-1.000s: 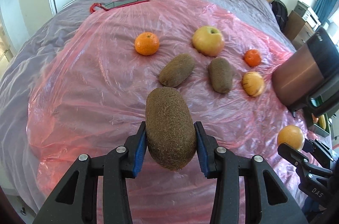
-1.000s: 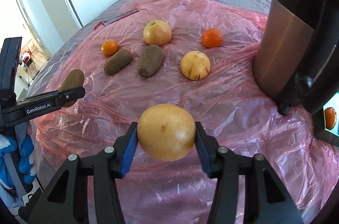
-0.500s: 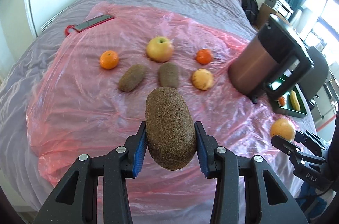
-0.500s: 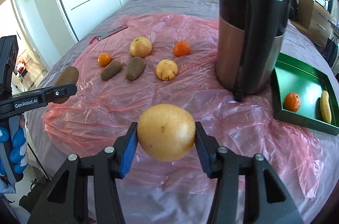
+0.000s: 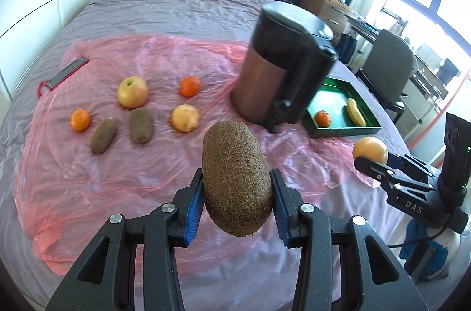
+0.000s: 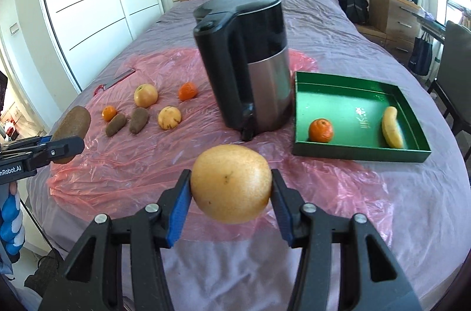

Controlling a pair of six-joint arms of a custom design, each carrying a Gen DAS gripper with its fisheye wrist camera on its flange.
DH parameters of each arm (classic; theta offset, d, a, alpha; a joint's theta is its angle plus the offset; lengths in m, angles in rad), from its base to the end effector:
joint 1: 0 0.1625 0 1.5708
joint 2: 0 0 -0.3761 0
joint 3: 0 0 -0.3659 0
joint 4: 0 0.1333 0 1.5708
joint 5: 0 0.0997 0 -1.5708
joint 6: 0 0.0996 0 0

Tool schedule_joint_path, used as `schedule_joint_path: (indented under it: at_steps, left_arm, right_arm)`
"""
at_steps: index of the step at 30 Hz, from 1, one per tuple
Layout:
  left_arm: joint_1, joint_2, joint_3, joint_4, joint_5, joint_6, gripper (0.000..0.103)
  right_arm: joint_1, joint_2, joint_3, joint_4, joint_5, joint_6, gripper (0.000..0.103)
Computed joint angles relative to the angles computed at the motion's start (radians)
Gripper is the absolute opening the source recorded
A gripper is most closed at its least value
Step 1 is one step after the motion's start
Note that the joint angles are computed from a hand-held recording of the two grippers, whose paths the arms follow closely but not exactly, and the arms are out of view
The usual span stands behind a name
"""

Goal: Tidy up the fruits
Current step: 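Carry the yellow fruit and kiwi over the green tray with both tools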

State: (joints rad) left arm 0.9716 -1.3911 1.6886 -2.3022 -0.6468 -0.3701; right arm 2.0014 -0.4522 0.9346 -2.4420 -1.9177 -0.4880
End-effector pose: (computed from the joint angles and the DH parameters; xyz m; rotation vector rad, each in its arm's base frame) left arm -0.1247 -0.5599 0.4127 0.0122 2.3398 -0.9932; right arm 0.4202 -0.6766 0.1082 1.1295 -2.4969 0.5252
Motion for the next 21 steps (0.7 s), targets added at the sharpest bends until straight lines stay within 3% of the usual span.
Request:
schedule_joint_path:
  at_steps: [7,12,21]
  left_arm:
    - [-0.030,0.113,-0.097,-0.001,-0.029,0.068,0.037]
    - [-0.044,0.220,-0.211,-0.009,-0.057,0.152,0.037]
    - [-0.028,0.421,-0.442,-0.006,-0.102,0.282,0.037]
  right_arm:
    - [-0.034,-0.038,-0.010,-0.040,-0.016,-0.011,0.024]
    - [-0.062,-0.027,-0.089,-0.046,-0.029,-0.012,0.024]
    - [-0.104,0.133,-0.428,0.062,-0.043,-0.025,0.024]
